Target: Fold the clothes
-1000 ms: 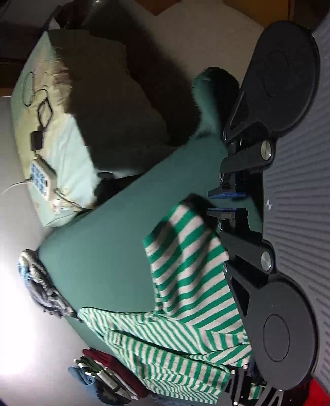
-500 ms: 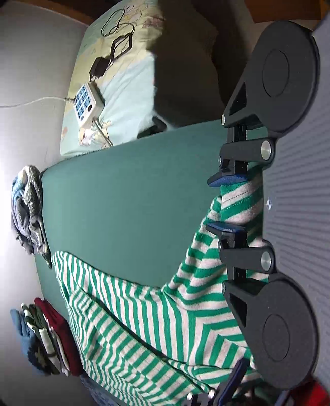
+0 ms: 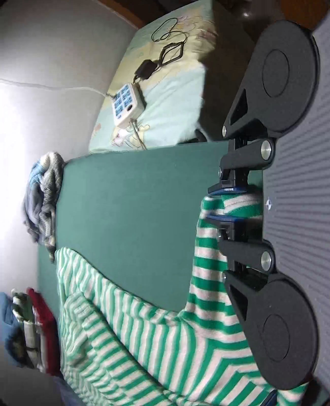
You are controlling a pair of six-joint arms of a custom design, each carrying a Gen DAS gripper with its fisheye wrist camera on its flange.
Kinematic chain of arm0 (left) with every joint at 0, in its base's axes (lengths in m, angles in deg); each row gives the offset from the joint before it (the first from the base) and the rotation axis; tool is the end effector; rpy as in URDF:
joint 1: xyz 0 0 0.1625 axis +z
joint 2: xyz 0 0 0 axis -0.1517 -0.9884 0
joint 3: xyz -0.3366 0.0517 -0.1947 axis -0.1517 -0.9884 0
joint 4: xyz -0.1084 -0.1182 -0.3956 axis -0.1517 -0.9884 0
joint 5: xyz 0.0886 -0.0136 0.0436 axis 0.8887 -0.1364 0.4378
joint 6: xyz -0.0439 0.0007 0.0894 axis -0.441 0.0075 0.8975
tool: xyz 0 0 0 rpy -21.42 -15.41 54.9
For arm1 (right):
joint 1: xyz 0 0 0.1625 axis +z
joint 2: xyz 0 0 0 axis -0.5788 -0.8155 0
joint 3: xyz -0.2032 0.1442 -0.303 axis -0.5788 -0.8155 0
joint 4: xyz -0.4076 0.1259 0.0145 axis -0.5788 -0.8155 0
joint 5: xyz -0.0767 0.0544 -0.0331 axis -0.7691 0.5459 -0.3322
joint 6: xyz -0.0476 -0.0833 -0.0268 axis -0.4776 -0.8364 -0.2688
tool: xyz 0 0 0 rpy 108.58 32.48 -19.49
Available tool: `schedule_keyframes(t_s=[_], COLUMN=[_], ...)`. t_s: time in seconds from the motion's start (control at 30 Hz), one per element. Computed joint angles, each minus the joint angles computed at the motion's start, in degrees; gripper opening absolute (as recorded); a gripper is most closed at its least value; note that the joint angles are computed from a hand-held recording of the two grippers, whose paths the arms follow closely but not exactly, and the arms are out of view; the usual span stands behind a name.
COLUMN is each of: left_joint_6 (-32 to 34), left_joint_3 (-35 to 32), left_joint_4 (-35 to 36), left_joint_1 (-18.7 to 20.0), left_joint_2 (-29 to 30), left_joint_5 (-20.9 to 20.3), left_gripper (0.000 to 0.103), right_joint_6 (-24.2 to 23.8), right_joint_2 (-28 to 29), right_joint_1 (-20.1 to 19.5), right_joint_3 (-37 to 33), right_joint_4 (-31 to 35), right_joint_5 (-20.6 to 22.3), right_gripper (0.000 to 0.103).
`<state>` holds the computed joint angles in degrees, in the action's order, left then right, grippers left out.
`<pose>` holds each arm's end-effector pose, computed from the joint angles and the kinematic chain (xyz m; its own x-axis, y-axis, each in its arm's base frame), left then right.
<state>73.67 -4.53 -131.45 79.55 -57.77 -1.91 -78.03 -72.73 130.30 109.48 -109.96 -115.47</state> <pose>-0.1392 -0.8139 0.1235 -0.4614 0.8780 0.1274 0.8822 0.4388 0.1710 0.1365 -0.8065 0.1164 -0.5496 -0.0423 0.8344 -0.5649 0.7546 -0.3339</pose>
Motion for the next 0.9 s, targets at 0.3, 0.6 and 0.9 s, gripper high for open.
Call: schedule_keyframes(t_s=[0.3, 0.6, 0.9], left_joint_6=[-1.41, -0.46, -0.17], left_joint_3=[-2.76, -2.55, -0.25], left_joint_4=[1.40, 1.62, 0.12], left_joint_1=[0.76, 0.20, -0.06], left_joint_2=[1.40, 1.86, 0.90], left_joint_5=[-1.95, -1.48, -1.14], left_gripper=[0.076, 0.083, 0.089], right_joint_6=[19.65, 29.93, 14.11], right_joint_2=[-12.00, -17.78, -11.64], right_joint_1=[-0.02, -1.80, -1.82], right_joint_3=[15.26, 24.97, 21.07], right_joint_4=[4.69, -0.04, -8.96], right_joint_5=[1.09, 9.56, 6.44], right_gripper=[0.037, 0.045, 0.043])
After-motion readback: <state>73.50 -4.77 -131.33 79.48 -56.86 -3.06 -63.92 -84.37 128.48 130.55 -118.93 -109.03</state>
